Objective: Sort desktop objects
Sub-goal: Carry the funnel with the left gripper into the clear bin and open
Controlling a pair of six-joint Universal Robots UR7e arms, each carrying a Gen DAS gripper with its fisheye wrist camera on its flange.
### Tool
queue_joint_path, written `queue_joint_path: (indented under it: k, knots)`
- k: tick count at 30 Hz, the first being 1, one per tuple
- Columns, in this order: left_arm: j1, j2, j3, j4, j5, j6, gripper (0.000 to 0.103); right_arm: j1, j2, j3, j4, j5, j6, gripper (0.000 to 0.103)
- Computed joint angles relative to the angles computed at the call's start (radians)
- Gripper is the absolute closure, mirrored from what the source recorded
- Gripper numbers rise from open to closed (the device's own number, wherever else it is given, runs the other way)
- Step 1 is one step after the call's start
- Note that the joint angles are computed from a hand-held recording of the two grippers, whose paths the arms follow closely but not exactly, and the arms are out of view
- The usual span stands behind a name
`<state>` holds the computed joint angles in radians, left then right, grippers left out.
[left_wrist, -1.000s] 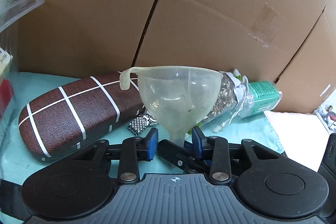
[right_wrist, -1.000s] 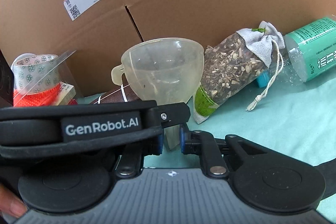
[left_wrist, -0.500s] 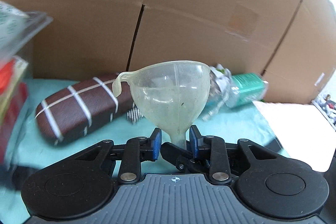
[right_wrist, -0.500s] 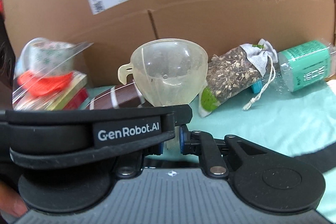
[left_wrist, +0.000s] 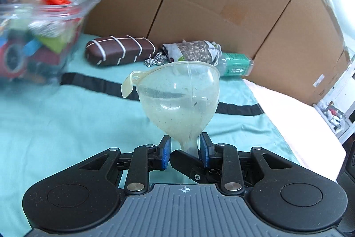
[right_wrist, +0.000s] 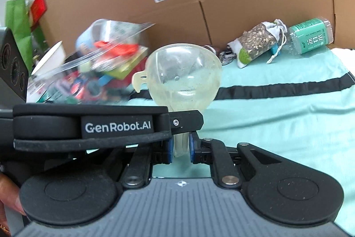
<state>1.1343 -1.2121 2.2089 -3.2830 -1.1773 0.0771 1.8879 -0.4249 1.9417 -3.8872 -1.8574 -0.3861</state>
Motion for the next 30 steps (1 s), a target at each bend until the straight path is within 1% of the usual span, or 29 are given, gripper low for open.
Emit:
queue_joint_path:
  k: [3, 9, 13, 17, 20, 24, 30]
  knots:
    - [-0.019, -0.059, 0.072, -0.038, 0.010, -0.007, 0.076, 0.026, 0.006, 0.022, -0.039, -0.012, -0.020, 0.086]
    - [-0.081, -0.162, 0.157, -0.101, 0.052, 0.004, 0.077, 0.086, 0.006, 0.035, -0.096, -0.016, -0.057, 0.086]
    - [-0.117, -0.217, 0.176, -0.144, 0.100, 0.033, 0.076, 0.120, 0.010, 0.009, -0.104, 0.015, -0.095, 0.086]
    - [-0.133, -0.254, 0.164, -0.187, 0.148, 0.074, 0.076, 0.147, 0.027, -0.057, -0.072, 0.058, -0.138, 0.086]
    - [-0.128, -0.268, 0.131, -0.206, 0.175, 0.113, 0.076, 0.168, 0.048, -0.132, -0.018, 0.086, -0.156, 0.086]
    - [-0.092, -0.268, 0.068, -0.221, 0.183, 0.162, 0.076, 0.193, 0.093, -0.252, 0.061, 0.106, -0.185, 0.086]
    - [-0.018, -0.236, -0.044, -0.212, 0.169, 0.216, 0.075, 0.192, 0.156, -0.425, 0.213, 0.160, -0.159, 0.086]
